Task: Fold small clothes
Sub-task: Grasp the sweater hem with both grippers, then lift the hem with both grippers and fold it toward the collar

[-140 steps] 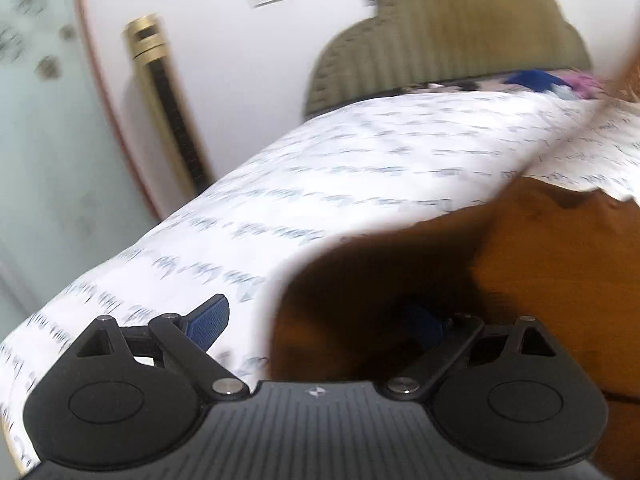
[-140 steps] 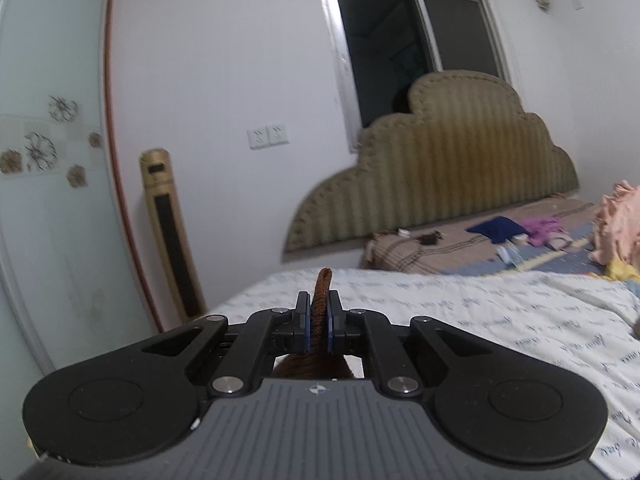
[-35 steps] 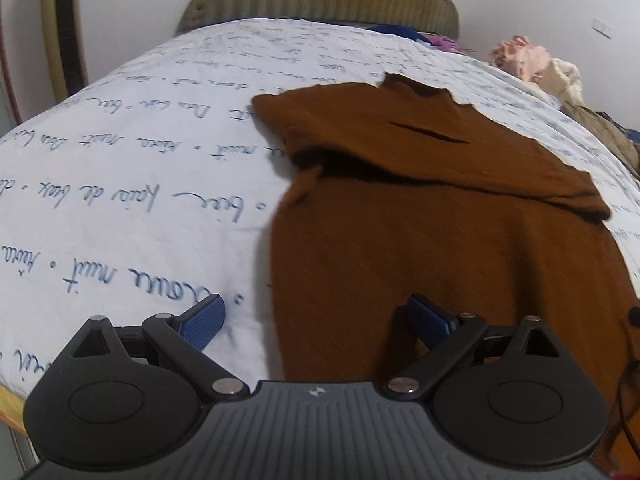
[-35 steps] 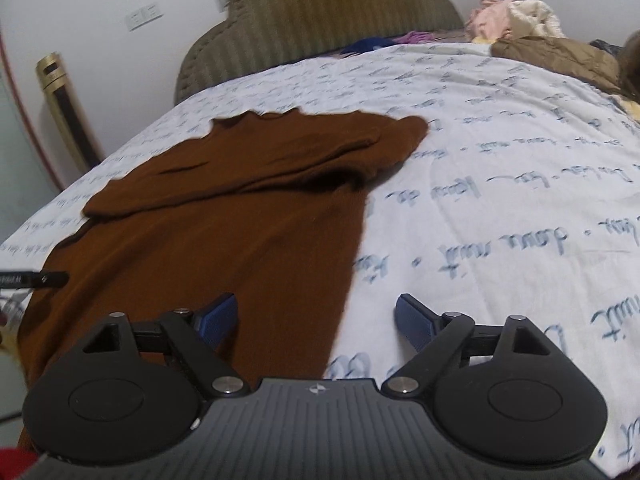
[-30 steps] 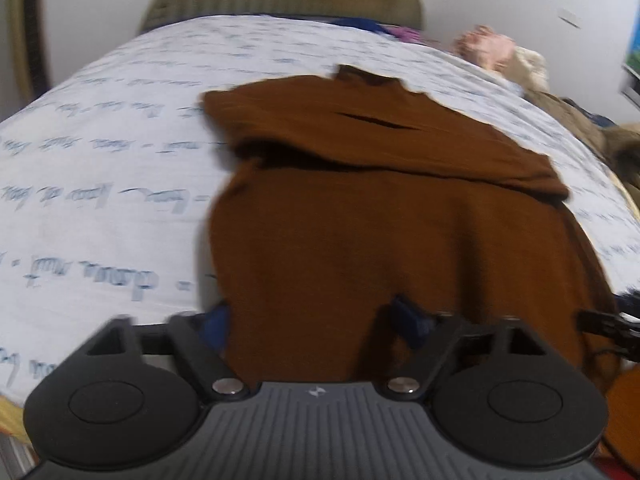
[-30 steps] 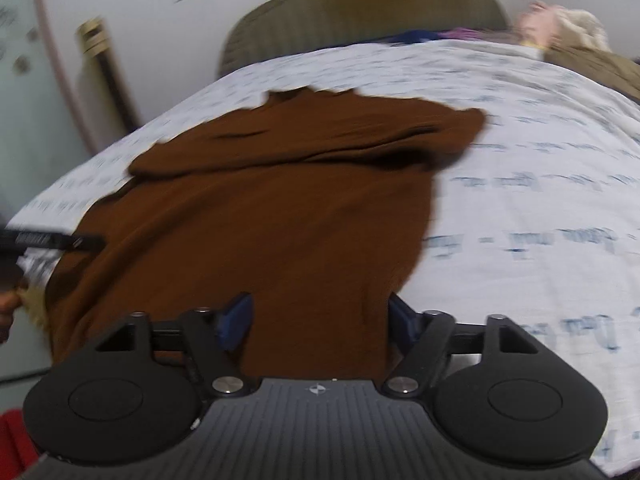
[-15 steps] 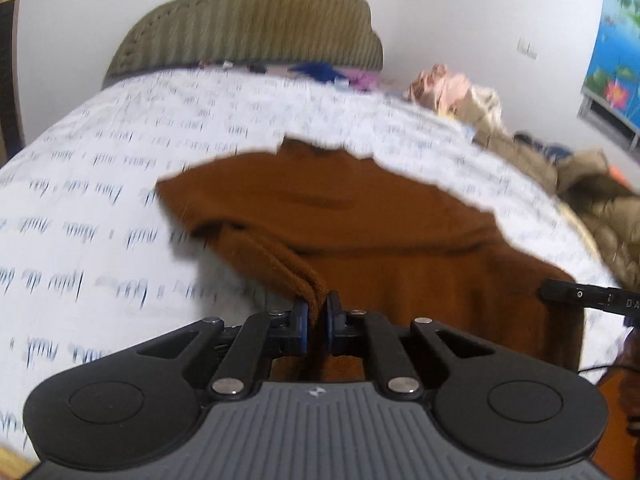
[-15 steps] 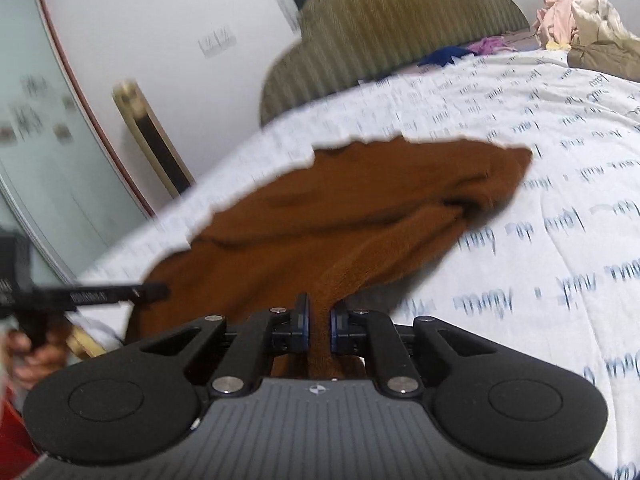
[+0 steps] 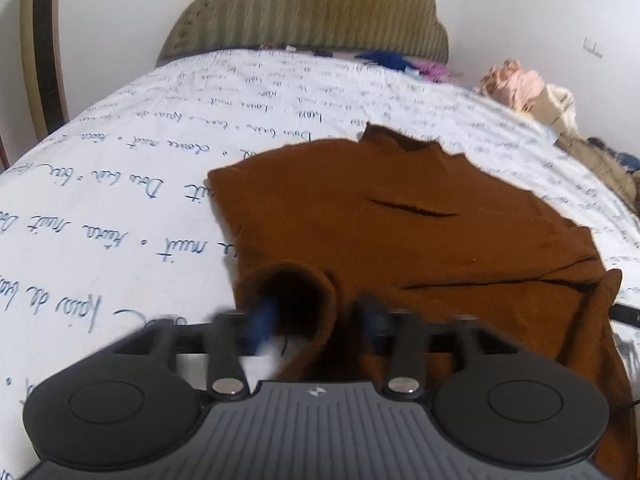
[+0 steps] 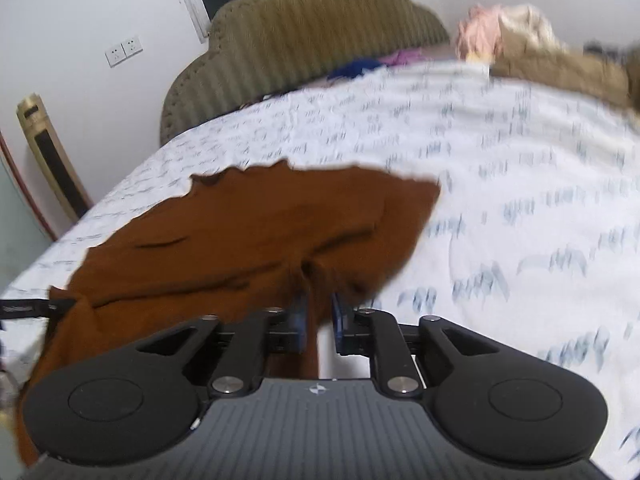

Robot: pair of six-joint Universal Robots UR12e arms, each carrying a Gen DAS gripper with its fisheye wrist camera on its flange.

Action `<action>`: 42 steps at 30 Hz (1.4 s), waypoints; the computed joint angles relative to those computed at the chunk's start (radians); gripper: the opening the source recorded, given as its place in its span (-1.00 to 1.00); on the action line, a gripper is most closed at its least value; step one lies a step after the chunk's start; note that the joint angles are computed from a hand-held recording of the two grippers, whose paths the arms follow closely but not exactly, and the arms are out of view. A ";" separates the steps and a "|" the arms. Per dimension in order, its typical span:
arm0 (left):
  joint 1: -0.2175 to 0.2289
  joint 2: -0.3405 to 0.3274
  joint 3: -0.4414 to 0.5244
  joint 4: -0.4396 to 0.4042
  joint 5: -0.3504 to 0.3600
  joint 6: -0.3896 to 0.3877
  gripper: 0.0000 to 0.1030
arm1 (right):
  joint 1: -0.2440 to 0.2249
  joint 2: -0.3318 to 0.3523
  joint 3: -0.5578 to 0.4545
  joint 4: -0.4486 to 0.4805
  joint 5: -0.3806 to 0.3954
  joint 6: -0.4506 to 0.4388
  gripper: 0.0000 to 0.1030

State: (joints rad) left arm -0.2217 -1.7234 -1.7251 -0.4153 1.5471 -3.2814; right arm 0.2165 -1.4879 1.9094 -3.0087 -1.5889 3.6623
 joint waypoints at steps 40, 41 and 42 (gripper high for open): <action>0.097 0.245 -0.203 0.037 -0.549 0.172 -0.81 | -0.025 -0.177 0.141 -0.163 0.484 -0.035 -0.65; 0.091 0.236 -0.193 0.042 -0.530 0.155 -0.81 | -0.032 -0.172 0.142 -0.190 0.483 -0.016 -0.66; 0.084 0.227 -0.181 0.040 -0.506 0.143 -0.81 | -0.038 -0.166 0.143 -0.215 0.480 0.006 -0.66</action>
